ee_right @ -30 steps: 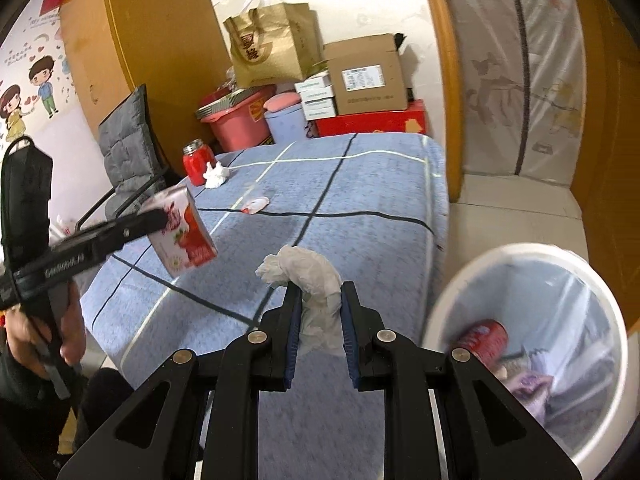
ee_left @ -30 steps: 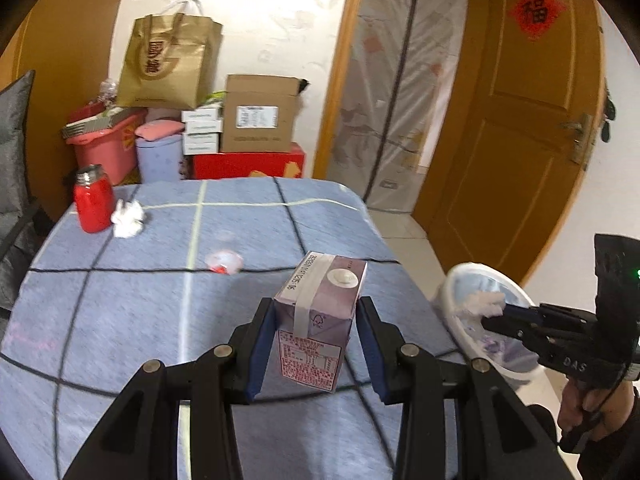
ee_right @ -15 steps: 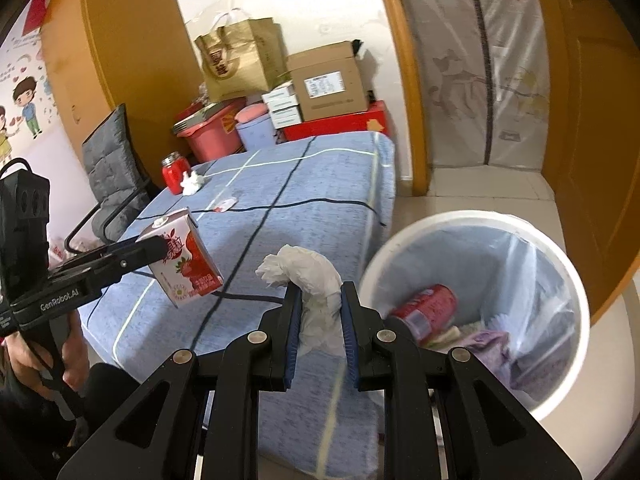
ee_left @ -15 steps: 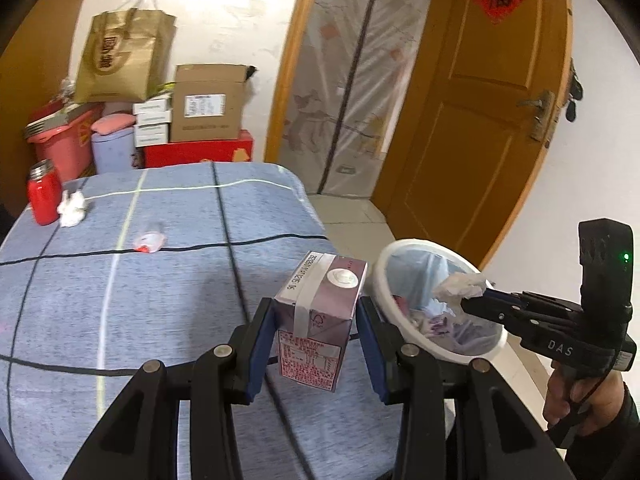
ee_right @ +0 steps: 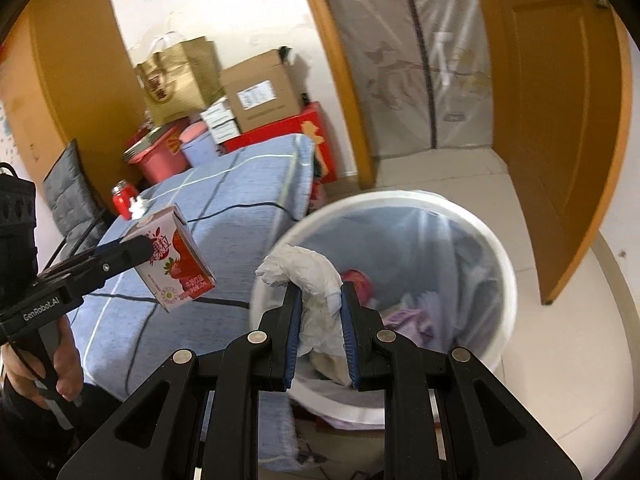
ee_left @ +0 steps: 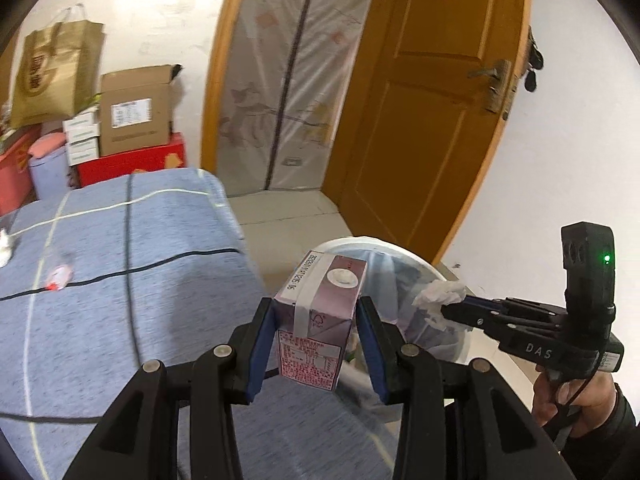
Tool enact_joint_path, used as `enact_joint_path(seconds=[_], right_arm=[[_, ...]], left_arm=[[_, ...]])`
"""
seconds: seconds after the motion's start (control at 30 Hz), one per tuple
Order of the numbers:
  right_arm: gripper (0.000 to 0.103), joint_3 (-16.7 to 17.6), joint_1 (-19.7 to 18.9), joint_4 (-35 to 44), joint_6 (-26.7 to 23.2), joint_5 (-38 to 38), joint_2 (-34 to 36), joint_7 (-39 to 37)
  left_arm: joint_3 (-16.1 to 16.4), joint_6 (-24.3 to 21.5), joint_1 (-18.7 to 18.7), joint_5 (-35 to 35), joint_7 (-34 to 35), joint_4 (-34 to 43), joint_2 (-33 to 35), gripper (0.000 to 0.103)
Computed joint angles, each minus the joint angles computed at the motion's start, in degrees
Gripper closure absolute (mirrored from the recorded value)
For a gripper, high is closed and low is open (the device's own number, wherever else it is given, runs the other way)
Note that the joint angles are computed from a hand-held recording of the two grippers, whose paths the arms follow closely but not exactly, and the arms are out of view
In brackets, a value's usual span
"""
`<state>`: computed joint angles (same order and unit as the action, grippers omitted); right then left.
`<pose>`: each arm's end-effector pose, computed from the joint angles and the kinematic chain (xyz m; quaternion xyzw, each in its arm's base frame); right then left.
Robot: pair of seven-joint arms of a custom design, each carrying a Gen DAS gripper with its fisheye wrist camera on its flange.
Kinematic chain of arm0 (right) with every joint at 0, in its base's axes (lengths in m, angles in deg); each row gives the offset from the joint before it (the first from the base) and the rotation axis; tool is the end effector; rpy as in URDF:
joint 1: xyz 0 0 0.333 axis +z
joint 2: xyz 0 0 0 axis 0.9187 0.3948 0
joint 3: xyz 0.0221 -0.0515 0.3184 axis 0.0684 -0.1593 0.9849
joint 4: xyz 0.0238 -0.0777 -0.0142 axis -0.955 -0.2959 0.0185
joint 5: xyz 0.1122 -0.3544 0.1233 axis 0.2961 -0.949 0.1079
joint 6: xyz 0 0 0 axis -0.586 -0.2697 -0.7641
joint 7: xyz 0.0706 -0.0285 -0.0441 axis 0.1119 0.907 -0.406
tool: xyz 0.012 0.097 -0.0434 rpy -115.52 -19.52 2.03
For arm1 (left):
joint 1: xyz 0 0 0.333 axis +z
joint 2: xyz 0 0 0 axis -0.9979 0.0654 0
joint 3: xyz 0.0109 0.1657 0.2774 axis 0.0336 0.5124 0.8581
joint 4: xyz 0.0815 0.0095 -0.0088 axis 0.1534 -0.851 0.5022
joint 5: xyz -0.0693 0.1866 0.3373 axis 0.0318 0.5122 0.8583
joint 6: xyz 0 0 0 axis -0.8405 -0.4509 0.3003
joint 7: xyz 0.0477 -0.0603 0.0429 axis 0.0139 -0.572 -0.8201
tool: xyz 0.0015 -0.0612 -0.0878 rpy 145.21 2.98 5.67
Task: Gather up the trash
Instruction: 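Carry the tissue and pink carton over the bin and open both grippers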
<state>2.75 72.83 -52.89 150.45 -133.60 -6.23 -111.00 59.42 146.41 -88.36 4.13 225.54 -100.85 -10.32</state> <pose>0.5325 0.1124 0.4032 -0.5258 0.7406 -0.2284 0.3505 0.6539 -0.1966 0.4263 -0.3704 0.8100 -0.4497 0.0662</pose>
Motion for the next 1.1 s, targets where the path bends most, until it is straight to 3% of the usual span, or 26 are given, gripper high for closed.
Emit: enact_joint_path(seconds=[0.2, 0.43, 0.7, 0.8, 0.87, 0.9, 1.1], right_arm=[[0.083, -0.75, -1.32, -2.48, 0.01, 2.85, -0.4, -2.3], [0.083, -1.31, -2.26, -4.26, -0.07, 11.75, 0.64, -10.35], [0.082, -4.05, -0.31, -3.46, 1.53, 14.91, 3.06, -13.0], [0.075, -5.11, 0.87, -2.96, 0.88, 14.96, 3.53, -12.67], [0.055, -6.22, 1.83, -2.31, 0.67, 11.1, 3.64, -8.55], [0.052, -6.53, 1.96, -2.01, 0.94, 9.18, 3.7, -6.4], [0.052, -4.98, 0.56, -1.86, 0.03, 5.33, 2.67, -2.39]], left_arm=[[-0.53, -0.97, -2.16, 4.83, -3.36, 3.41, 3.66, 0.061], [-1.46, -1.23, -3.55, 10.68, -7.33, 7.17, 8.01, 0.061], [-1.95, -1.61, -4.45, 16.89, -12.58, 11.24, 12.44, 0.061], [-2.32, -1.24, -4.46, 18.26, -14.52, 12.21, 13.51, 0.06], [-2.94, -0.35, -4.07, 18.34, -14.95, 12.35, 13.72, 0.052], [-3.36, -0.31, -3.68, 18.15, -14.95, 12.59, 13.88, 0.051], [-4.73, -0.37, -1.45, 16.22, -13.94, 11.5, 12.82, 0.051]])
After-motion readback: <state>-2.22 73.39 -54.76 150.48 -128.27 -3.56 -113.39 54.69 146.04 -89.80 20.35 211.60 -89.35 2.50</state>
